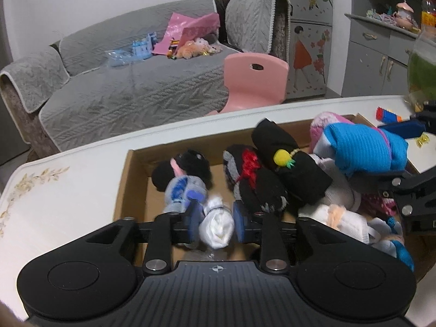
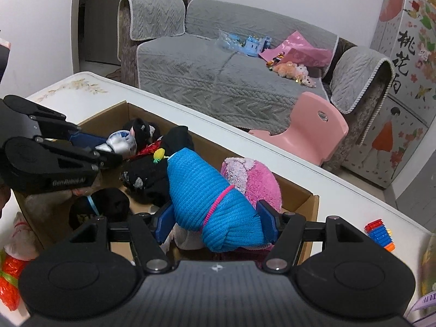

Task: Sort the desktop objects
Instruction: 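Carry both bundles into the cardboard tray and open both tools to release them, then move both open tools back toward the orange-wrapped and white bundles on the table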

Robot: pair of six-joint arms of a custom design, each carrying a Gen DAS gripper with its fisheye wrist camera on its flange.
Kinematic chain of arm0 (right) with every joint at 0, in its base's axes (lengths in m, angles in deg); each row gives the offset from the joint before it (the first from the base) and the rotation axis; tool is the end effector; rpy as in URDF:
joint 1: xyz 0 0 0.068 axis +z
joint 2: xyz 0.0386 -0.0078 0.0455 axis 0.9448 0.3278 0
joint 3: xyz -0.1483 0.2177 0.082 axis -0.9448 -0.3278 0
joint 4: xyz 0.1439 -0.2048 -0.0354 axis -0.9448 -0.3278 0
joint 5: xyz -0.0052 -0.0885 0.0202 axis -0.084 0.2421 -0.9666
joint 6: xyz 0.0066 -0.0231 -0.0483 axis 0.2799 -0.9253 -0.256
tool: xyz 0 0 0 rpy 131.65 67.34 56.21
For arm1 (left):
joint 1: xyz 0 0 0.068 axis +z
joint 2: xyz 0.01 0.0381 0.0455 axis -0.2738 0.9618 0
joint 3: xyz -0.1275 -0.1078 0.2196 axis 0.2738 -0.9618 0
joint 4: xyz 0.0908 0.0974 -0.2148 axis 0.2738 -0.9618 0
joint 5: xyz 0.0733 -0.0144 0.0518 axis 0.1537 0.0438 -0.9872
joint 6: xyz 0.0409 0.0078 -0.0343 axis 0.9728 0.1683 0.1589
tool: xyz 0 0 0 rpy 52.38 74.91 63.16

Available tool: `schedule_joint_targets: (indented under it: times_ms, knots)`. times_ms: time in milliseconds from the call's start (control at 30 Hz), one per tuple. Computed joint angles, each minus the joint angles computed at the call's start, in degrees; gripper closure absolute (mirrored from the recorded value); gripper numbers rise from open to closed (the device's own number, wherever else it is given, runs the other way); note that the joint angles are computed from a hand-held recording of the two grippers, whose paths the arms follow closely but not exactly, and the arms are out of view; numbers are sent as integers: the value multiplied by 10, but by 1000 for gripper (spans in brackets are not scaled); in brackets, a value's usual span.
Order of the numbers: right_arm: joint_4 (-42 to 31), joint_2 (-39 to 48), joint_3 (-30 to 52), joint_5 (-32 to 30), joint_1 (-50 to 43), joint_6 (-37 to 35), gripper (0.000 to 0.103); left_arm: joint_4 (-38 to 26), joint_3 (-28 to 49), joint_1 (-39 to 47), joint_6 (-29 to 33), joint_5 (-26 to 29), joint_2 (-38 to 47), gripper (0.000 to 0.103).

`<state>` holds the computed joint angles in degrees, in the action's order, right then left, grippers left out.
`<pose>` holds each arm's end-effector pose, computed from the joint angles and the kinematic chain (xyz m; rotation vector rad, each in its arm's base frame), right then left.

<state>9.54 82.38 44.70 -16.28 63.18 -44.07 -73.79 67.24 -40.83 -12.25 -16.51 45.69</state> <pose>0.3141 -0.0336 0.1273 -0.4887 2.2409 -0.0199 0.3070 -0.1355 0.1434 0.3847 2.2743 -0.0196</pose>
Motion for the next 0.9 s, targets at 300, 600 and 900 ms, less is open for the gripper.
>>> schedule_joint_targets:
  times_ms: [300,600,900]
  knots:
    - [16,-9,-10,-15,-9,10,34,11,-27,-3,0,-11,-21,17]
    - [38,-52,-41,-41,-25,20,12,16,-88,3,4,-1,-109,13]
    - [-22,-226,-128,-142,-95,8,7,-61,-217,16,0,17,-359,8]
